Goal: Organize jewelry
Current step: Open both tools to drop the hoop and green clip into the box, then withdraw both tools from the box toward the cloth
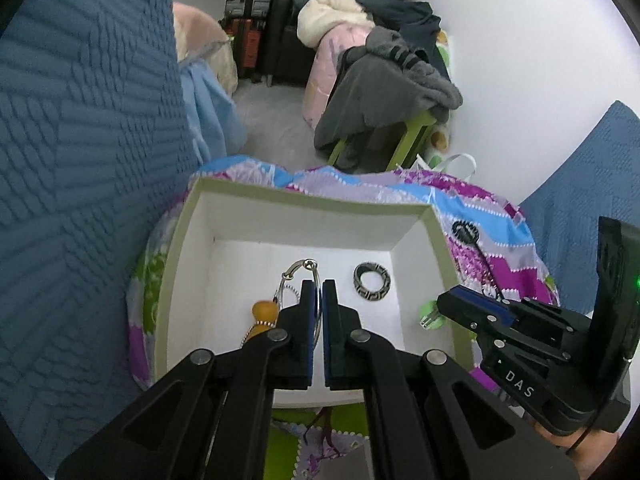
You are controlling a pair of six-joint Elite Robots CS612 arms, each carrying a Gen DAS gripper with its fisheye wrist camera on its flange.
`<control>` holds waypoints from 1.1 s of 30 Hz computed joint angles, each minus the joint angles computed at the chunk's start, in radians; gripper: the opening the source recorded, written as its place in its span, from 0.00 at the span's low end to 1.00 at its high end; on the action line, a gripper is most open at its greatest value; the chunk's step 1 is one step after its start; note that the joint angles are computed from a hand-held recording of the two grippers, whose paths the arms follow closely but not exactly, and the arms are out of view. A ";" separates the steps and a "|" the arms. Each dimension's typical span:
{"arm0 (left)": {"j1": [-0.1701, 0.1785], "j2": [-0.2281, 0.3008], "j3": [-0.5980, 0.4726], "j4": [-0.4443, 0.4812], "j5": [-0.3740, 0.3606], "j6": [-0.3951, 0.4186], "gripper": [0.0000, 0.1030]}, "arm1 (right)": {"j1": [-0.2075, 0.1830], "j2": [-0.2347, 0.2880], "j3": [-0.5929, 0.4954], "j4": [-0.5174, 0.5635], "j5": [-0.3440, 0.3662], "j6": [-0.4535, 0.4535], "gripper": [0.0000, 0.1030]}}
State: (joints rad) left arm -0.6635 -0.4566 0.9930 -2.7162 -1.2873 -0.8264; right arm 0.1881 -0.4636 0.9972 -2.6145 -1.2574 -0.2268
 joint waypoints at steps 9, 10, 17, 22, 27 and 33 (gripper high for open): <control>-0.007 -0.014 0.010 0.010 0.034 -0.007 0.50 | -0.010 -0.007 0.004 0.005 0.027 -0.007 0.33; -0.013 -0.021 0.020 -0.003 0.067 -0.012 0.71 | -0.013 -0.011 0.008 -0.001 0.033 -0.005 0.39; -0.036 -0.055 0.039 -0.016 0.184 -0.025 0.82 | -0.030 -0.051 0.057 -0.088 0.052 0.003 0.60; -0.052 -0.065 0.016 0.048 0.218 -0.019 0.89 | -0.047 -0.084 0.094 -0.165 0.063 0.014 0.63; -0.071 -0.065 -0.024 0.126 0.248 -0.032 0.90 | -0.063 -0.111 0.126 -0.219 0.074 0.008 0.64; -0.086 -0.058 -0.052 0.103 0.250 -0.052 1.00 | -0.084 -0.138 0.165 -0.262 0.067 0.009 0.64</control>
State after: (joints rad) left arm -0.7498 -0.5148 0.9413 -2.6129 -1.0374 -0.8785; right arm 0.1043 -0.6014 1.1624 -2.8765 -1.1905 -0.2174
